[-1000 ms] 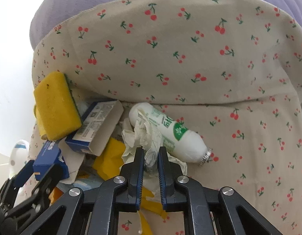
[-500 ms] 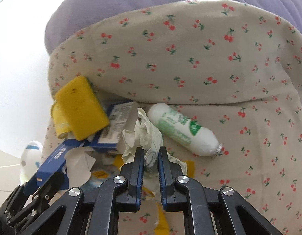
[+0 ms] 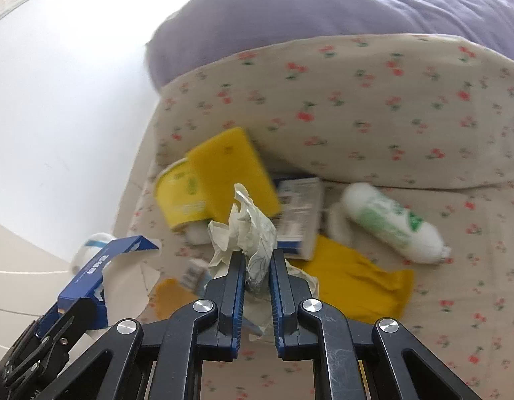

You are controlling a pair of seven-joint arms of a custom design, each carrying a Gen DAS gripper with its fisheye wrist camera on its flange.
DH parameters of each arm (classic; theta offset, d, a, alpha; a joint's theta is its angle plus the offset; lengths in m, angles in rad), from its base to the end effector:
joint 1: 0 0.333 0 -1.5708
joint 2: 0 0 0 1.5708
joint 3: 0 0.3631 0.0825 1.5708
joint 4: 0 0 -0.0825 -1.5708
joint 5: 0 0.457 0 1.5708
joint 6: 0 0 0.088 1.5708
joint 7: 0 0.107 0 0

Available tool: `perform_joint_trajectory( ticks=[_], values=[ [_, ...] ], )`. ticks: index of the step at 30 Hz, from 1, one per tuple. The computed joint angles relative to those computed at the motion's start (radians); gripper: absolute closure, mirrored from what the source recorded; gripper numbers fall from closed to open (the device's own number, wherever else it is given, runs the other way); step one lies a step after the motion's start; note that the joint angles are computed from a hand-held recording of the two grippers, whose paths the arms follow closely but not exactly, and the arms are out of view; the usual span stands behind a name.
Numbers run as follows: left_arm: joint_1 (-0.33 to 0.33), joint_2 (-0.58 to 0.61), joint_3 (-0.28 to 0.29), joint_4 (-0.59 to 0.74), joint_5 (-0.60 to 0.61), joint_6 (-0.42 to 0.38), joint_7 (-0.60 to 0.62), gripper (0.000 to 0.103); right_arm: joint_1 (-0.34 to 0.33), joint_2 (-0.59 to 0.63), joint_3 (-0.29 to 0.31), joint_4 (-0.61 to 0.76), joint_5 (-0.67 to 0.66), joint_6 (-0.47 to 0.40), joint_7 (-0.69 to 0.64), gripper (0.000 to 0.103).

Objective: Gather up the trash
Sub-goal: 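Carry both items to the wastebasket and open both tools to drop them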

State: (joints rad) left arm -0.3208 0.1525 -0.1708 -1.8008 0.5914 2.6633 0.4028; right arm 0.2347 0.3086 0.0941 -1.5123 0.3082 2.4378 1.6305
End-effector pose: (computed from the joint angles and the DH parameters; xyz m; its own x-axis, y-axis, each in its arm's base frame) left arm 0.6355 -0.3503 0.5589 0.1337 -0.9478 0.2895 -0.6866 -0.2992 -0.6626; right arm 0.7466 0.2441 0.5854 0.1794 -0.9184 -0.3526 -0.8549 0.0318 -0.5178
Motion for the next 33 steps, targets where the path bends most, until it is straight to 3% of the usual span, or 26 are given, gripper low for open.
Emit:
perform_joint_trajectory(
  ticks=[18, 33],
  values=[
    [0.135, -0.195, -0.021, -0.229, 0.056, 0.001, -0.152, 0.047, 0.091, 0.130, 0.049, 0.159, -0.009, -0.043, -0.004, 0.089],
    [0.250, -0.261, -0.034, -0.355, 0.120, 0.036, -0.264, 0.047, 0.160, 0.270, 0.077, 0.312, -0.023, -0.079, -0.012, 0.089]
  ],
)
